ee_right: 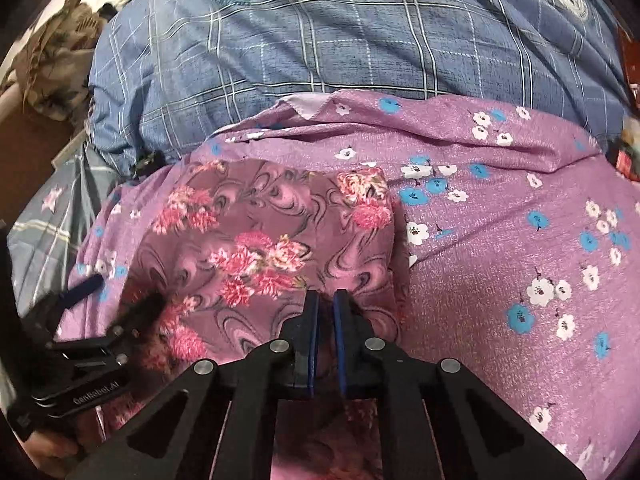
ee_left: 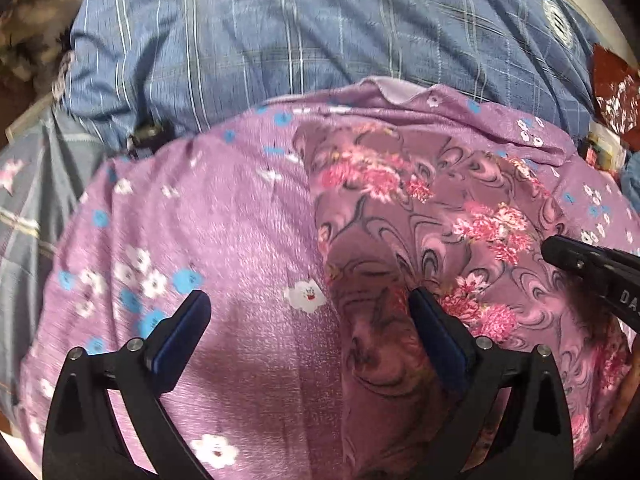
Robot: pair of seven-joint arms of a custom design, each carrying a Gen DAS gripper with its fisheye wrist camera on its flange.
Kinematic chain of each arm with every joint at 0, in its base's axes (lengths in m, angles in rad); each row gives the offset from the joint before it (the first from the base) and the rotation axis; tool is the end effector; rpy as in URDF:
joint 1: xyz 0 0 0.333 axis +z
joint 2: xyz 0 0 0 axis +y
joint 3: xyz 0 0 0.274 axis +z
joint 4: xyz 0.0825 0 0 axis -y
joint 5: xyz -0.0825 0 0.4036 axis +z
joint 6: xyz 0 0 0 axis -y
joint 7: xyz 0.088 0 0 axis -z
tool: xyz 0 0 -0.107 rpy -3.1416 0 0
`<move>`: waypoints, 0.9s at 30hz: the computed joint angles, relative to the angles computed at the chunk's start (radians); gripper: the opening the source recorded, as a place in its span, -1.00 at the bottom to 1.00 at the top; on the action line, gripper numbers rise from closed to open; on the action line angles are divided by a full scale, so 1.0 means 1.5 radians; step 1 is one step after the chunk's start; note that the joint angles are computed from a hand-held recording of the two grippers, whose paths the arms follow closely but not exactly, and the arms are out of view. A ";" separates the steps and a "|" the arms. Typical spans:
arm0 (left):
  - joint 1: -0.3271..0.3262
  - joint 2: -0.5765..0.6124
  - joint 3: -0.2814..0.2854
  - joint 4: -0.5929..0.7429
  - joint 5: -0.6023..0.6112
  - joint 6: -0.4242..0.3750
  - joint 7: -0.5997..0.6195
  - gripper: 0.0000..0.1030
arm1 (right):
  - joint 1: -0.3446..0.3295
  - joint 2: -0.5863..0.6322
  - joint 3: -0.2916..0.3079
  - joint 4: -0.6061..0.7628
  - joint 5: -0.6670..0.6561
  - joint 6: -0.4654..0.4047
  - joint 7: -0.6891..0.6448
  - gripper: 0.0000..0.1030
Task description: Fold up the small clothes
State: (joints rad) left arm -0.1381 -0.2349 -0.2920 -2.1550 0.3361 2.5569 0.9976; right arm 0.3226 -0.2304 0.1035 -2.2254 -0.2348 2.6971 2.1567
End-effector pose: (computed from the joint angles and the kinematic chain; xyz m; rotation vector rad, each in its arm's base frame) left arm 0.5036 -0.2452 0.5175 -1.7315 1.9009 -0.6624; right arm 0.5018 0.2390 0.5011 -1.7748 1.7367 -0.4912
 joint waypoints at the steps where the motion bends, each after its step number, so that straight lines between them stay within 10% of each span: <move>1: 0.000 -0.001 0.000 -0.003 -0.001 0.005 -0.006 1.00 | -0.002 0.000 0.002 0.000 -0.005 0.000 0.003 -0.90; 13: 0.043 -0.202 -0.053 -0.114 0.049 0.025 -0.108 1.00 | -0.071 -0.162 0.122 -0.087 -0.328 -0.003 0.268 -0.52; 27: 0.050 -0.447 -0.080 -0.175 -0.037 -0.047 -0.029 1.00 | 0.008 -0.352 0.146 -0.176 -0.264 -0.078 0.278 -0.03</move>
